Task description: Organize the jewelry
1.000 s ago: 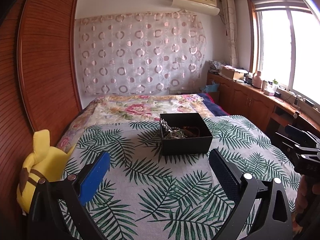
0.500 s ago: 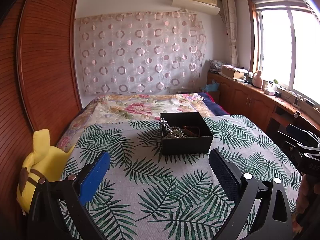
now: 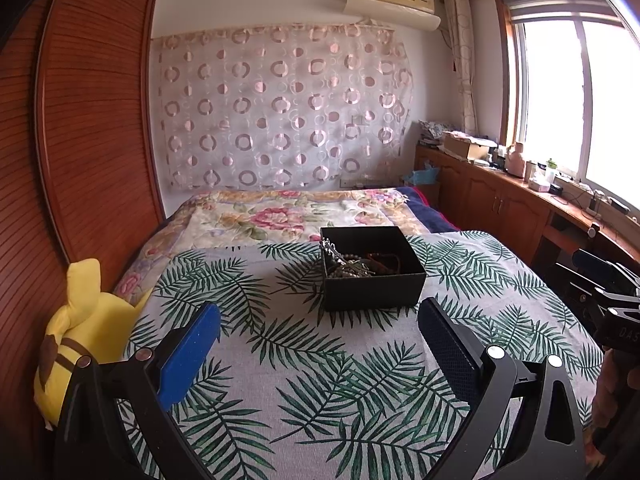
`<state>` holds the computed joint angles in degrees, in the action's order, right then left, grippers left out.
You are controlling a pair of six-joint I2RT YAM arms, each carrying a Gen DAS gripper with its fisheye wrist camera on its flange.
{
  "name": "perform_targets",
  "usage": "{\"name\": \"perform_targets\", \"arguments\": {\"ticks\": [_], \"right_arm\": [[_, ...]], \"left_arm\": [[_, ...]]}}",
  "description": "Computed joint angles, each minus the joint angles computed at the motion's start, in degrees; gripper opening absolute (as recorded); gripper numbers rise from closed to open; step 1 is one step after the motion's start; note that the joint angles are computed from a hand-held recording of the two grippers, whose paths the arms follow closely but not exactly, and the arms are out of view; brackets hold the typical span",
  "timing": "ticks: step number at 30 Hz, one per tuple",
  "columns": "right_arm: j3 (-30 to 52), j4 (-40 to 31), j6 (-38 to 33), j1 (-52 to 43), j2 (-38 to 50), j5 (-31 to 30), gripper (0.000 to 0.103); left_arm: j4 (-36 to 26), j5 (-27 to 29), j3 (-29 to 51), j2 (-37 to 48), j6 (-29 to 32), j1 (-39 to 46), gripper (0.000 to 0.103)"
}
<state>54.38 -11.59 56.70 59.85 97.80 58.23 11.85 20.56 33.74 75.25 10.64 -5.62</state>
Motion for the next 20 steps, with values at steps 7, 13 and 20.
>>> {"name": "perform_targets", "arguments": {"ticks": [7,13,20], "right_arm": [[0.5,-0.5,0.2,0.1,0.2,0.1,0.101],[0.3,-0.2,0.0,0.1,0.2,0.1,0.101],[0.3,-0.1,0.1,0.1,0.3,0.1,0.101]], "left_arm": [[-0.2,0.1,0.0,-0.1,0.0,-0.1,0.096],[-0.2,0.1,0.1,0.0,-0.1,-0.1,0.096],[-0.6,0.2,0.3,0.0,-0.2,0.1,0.096]]}}
